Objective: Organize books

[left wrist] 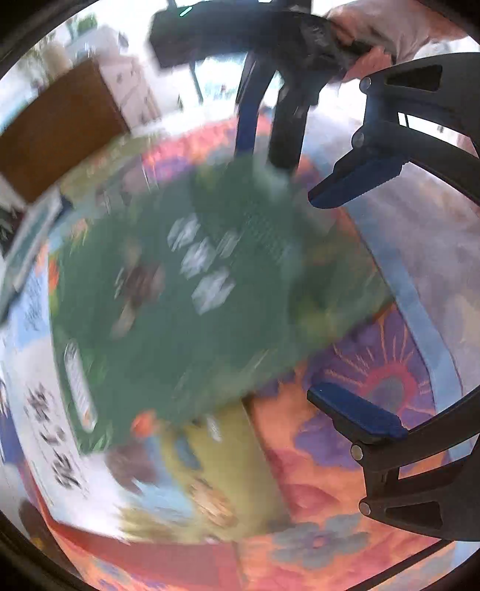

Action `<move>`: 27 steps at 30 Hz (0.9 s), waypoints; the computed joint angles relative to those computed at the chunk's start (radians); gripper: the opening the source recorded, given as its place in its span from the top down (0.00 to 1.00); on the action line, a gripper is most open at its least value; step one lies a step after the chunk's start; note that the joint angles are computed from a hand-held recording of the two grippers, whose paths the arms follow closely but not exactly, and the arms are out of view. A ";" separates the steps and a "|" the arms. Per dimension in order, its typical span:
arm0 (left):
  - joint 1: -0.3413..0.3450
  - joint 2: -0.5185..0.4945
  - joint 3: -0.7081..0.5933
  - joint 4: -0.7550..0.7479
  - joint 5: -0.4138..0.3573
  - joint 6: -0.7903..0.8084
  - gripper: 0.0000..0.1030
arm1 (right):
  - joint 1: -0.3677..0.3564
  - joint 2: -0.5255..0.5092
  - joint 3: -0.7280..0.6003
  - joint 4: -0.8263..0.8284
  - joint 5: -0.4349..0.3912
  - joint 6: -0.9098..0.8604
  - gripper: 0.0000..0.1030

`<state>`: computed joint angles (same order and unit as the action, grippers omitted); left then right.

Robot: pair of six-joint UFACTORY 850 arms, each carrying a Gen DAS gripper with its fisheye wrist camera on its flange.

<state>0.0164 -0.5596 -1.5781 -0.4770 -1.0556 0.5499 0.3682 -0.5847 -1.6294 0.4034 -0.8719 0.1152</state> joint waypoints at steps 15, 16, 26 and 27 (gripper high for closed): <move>-0.116 0.017 0.047 0.186 0.251 -0.372 0.01 | 0.005 -0.138 -0.206 -0.249 -0.176 -0.110 0.00; -0.119 0.014 0.044 0.194 0.250 -0.379 0.01 | 0.011 -0.127 -0.189 -0.270 -0.157 -0.118 0.00; -0.131 -0.016 0.003 0.213 0.252 -0.438 0.00 | -0.038 -0.169 -0.299 -0.100 -0.125 -0.312 0.12; -0.130 -0.006 0.017 0.209 0.266 -0.433 0.00 | -0.039 -0.177 -0.312 -0.109 -0.130 -0.322 0.12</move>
<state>-0.1136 -0.5659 -1.5606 -0.2682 -0.7899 0.1164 0.3296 -0.7617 -1.9418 0.2939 -1.0021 -0.2068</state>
